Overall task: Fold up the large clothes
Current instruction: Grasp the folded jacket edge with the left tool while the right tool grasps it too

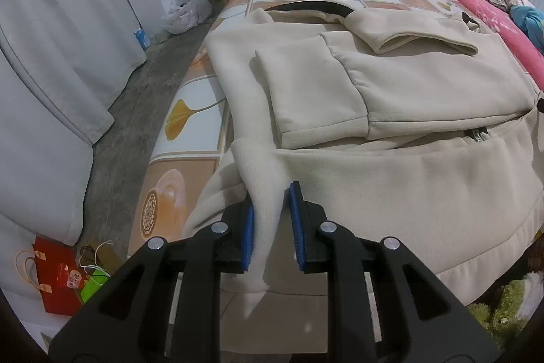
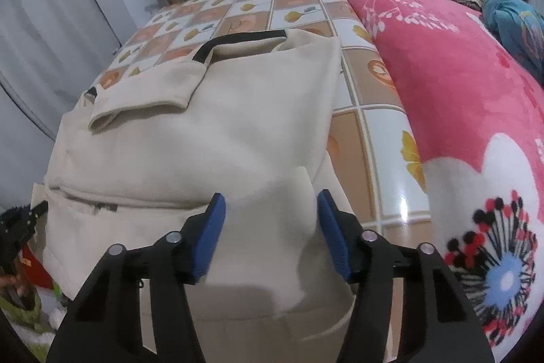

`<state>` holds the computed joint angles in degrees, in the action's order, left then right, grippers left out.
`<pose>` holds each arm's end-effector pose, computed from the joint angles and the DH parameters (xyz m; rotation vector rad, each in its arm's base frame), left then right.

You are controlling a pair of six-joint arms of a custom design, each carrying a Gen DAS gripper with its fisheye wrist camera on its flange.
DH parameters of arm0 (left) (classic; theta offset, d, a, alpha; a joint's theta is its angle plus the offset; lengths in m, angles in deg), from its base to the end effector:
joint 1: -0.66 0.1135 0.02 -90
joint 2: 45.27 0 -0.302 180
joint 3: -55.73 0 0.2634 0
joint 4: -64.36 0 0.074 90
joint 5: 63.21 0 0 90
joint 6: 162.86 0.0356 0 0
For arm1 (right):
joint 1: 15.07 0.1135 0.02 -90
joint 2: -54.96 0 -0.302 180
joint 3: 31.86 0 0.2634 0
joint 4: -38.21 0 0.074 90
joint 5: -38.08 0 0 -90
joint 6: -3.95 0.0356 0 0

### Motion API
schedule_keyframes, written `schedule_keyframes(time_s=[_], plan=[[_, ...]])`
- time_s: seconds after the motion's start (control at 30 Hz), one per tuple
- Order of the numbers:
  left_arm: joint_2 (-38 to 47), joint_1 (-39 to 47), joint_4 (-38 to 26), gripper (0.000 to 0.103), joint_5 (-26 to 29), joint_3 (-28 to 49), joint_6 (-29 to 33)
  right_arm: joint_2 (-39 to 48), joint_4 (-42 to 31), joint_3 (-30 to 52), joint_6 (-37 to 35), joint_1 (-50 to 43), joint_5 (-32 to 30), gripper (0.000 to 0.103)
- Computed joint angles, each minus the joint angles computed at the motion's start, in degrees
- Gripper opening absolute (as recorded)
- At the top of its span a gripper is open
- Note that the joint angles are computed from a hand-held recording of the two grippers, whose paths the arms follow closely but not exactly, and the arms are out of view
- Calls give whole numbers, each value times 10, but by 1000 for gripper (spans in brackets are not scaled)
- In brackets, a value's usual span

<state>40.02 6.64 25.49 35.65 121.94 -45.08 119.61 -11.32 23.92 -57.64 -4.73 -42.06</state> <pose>0.3010 0.0260 0.2358 0.5406 2.5060 0.0237 0.2058 0.0314 0.2529 0.4648 2.5244 0.0321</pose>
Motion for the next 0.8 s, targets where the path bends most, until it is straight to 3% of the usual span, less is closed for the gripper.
schedule_keyframes(time_s=[0.4,0.8], plan=[[1,-1,-1,19,2,1,-4,37,34,5,-51,-61,-49,52],[1,-3,-2,19,-1,2,-6,15,-14,1,-70,-48,-49,49]])
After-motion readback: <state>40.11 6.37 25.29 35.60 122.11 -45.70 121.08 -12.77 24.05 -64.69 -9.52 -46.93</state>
